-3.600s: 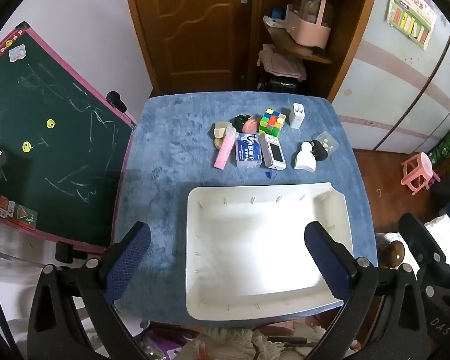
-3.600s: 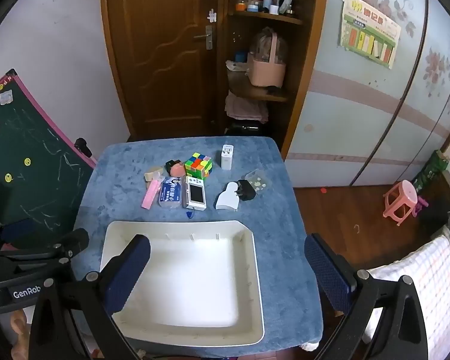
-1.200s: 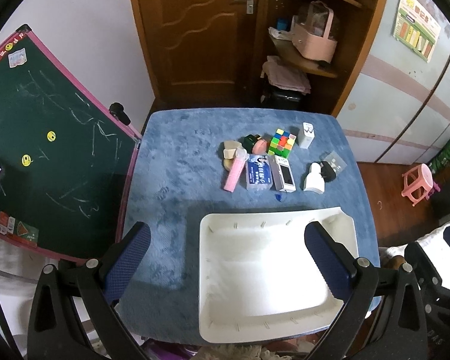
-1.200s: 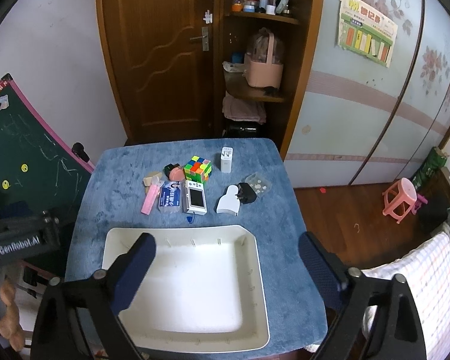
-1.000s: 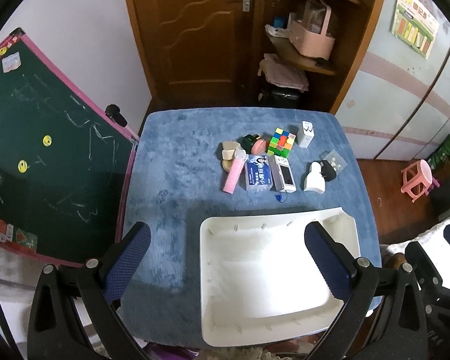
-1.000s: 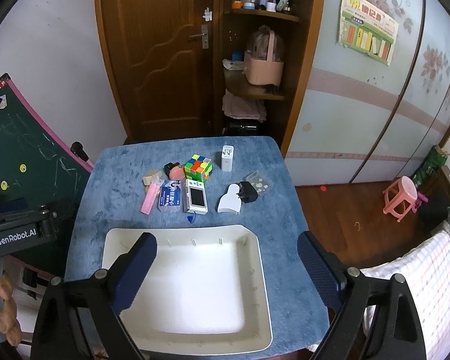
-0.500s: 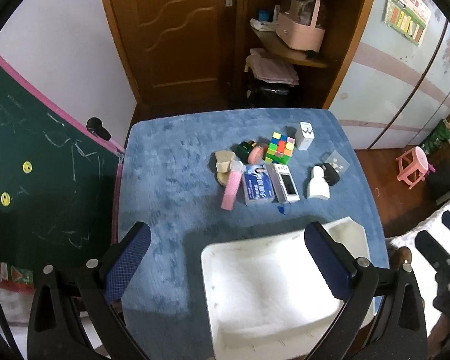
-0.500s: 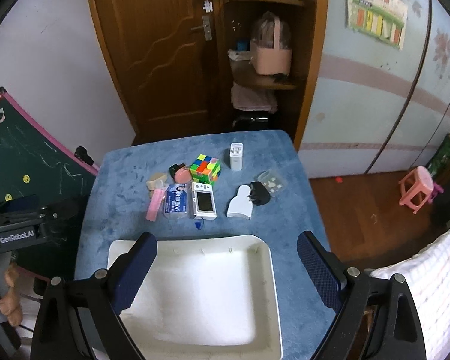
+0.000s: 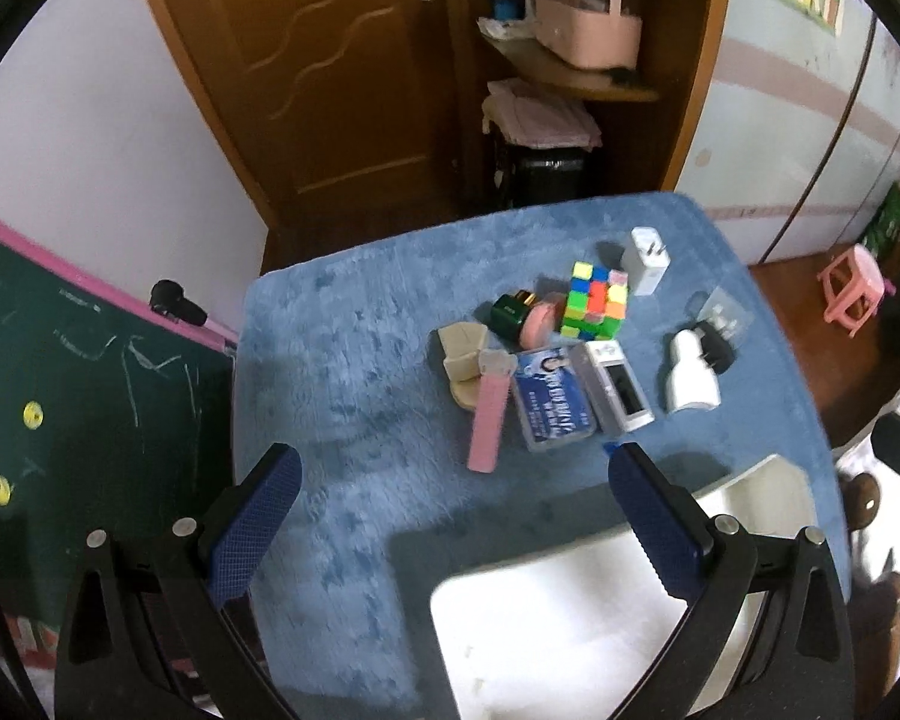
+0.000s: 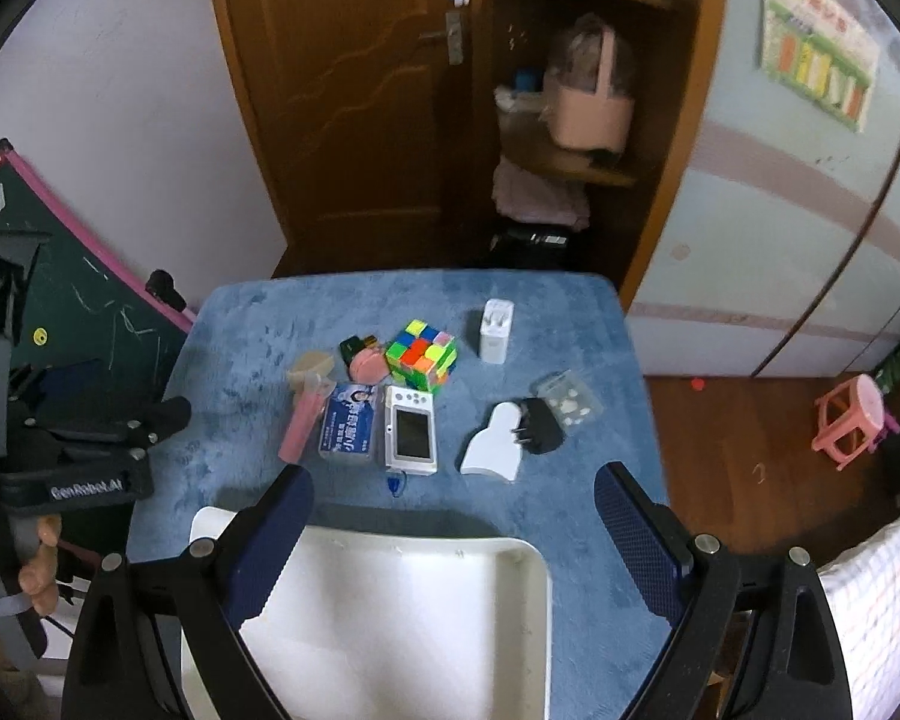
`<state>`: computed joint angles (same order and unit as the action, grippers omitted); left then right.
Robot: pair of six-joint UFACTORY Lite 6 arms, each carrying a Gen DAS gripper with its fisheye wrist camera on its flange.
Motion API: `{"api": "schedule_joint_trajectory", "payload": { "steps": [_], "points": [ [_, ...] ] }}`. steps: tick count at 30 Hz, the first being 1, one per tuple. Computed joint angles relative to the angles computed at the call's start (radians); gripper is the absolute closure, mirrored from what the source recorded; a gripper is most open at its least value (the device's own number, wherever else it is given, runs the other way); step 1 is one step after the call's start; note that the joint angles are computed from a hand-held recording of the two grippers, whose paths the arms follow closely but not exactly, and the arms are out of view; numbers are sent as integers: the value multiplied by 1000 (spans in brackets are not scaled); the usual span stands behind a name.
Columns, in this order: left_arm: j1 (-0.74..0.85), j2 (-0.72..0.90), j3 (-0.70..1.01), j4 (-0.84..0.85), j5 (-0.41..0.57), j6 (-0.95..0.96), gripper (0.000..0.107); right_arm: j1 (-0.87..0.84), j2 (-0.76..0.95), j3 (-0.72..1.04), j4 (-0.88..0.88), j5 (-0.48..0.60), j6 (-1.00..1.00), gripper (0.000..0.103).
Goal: Organize rigid objects
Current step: 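Move left tool to the pink hair roller while right tool approaches the silver device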
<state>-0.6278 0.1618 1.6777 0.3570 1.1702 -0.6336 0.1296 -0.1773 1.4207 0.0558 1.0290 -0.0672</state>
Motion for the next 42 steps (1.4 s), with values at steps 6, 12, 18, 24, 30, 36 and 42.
{"api": "schedule_joint_trajectory", "payload": {
  "steps": [6,12,18,24,30,36,42],
  "points": [
    [97,92,-102,-84,-133,126,5,-25,237,51,164,-62,-129,8],
    [200,194,-126,-240,-217,242,5,-90,578,233,403,-6,-282,8],
    [248,300,-87,-312,-249,310,6,-97,861,462,463,49,-304,11],
    [278,385,-46,-378,-260,355,13,-92,1066,647,453,102,-291,14],
    [300,452,-10,-428,-258,392,19,-89,1222,788,459,172,-281,14],
    [324,518,58,-456,-242,448,25,-86,1358,959,460,254,-233,14],
    [340,657,197,-479,-212,483,40,-98,1446,1066,470,319,-210,14]
  ]
}}
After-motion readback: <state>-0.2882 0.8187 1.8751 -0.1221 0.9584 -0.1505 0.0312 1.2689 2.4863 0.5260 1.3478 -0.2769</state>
